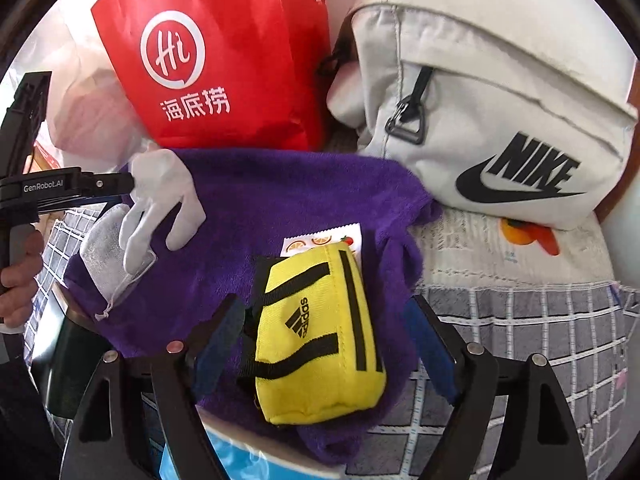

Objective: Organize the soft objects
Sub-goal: 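Open the left tool to drop the gloves while the right tool releases the pouch, then move the left tool toward the black strap while the right tool grasps the green snack packet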

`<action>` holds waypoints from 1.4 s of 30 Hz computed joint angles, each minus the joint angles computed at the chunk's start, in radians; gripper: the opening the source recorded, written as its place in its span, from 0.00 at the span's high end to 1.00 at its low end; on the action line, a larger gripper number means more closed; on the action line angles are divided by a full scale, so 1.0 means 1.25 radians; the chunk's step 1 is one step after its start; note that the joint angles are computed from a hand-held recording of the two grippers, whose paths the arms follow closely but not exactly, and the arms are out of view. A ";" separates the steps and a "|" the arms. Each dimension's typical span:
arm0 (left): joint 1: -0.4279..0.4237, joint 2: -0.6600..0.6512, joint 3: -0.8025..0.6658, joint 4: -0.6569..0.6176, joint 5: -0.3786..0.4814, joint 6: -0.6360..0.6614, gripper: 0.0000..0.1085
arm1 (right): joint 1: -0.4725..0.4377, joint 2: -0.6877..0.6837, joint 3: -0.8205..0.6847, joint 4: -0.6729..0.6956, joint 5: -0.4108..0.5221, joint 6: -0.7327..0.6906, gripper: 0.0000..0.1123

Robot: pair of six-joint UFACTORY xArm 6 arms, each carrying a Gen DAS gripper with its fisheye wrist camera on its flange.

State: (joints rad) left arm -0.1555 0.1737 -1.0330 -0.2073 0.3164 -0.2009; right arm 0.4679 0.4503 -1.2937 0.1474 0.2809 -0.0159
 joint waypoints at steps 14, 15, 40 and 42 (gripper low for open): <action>0.010 -0.272 0.248 0.177 -0.028 -0.189 0.43 | 0.050 -0.231 0.243 0.040 -0.108 0.012 0.28; 0.009 -0.292 0.268 0.158 -0.034 -0.175 0.43 | 0.061 -0.245 0.259 0.057 -0.111 0.002 0.31; -0.009 -0.548 0.518 -0.038 -0.040 0.013 0.43 | 0.229 -0.144 0.195 -0.325 0.115 0.247 0.81; -0.004 -0.556 0.527 -0.033 -0.036 0.007 0.43 | 0.225 -0.151 0.211 -0.333 0.083 0.253 0.88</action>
State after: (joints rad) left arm -0.1602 -0.5217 -0.3739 -0.2488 0.2714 -0.1917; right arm 0.7488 0.2618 -1.0300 -0.2687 0.3842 0.3005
